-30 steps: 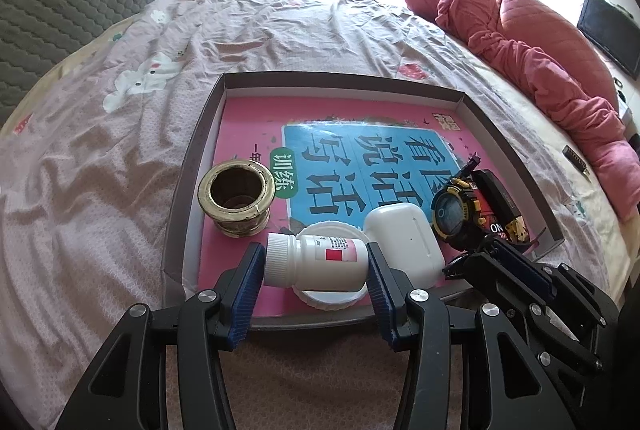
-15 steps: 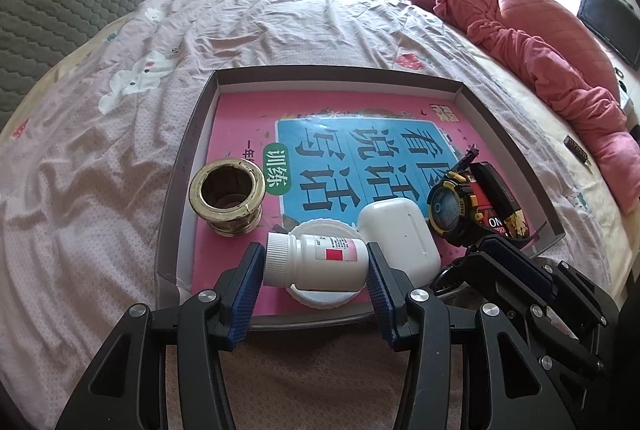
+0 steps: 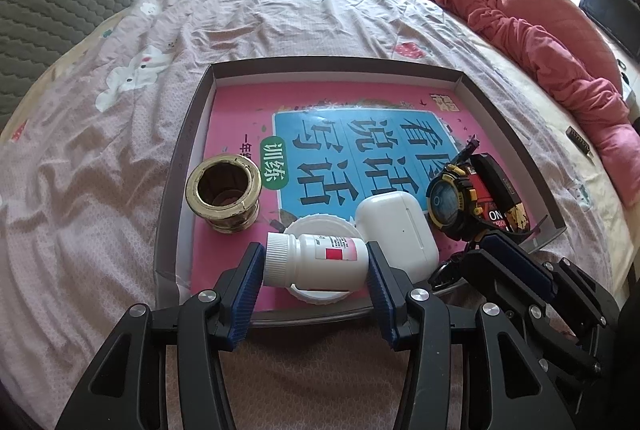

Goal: Organize rigid objects
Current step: 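Carry the pill bottle with the left tool and lower it into the box, then open the left tool to release the pill bottle beside the earbud case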

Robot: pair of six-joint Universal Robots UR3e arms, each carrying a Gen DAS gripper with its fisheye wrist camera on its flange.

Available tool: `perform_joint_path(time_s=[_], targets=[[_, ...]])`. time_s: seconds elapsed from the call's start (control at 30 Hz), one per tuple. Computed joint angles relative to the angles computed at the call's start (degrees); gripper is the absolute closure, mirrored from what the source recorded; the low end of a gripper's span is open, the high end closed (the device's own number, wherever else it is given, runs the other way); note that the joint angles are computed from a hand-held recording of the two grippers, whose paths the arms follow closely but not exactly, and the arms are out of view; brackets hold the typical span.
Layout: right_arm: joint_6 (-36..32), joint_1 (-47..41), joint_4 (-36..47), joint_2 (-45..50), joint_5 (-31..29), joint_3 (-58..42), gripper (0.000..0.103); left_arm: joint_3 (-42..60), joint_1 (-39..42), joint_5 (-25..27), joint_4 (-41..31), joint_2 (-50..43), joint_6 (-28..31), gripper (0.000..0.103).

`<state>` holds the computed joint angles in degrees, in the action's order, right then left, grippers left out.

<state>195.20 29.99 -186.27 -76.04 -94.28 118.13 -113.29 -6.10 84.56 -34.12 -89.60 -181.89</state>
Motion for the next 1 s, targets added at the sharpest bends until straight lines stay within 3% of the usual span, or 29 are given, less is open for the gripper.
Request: perform_joint_path(time_s=[1.0], targets=[[2.17, -0.58, -0.85, -2.60, -1.82, 1.80, 0.081, -0.32, -0.27, 0.31, -2.12, 1.60, -0.47, 0.050]])
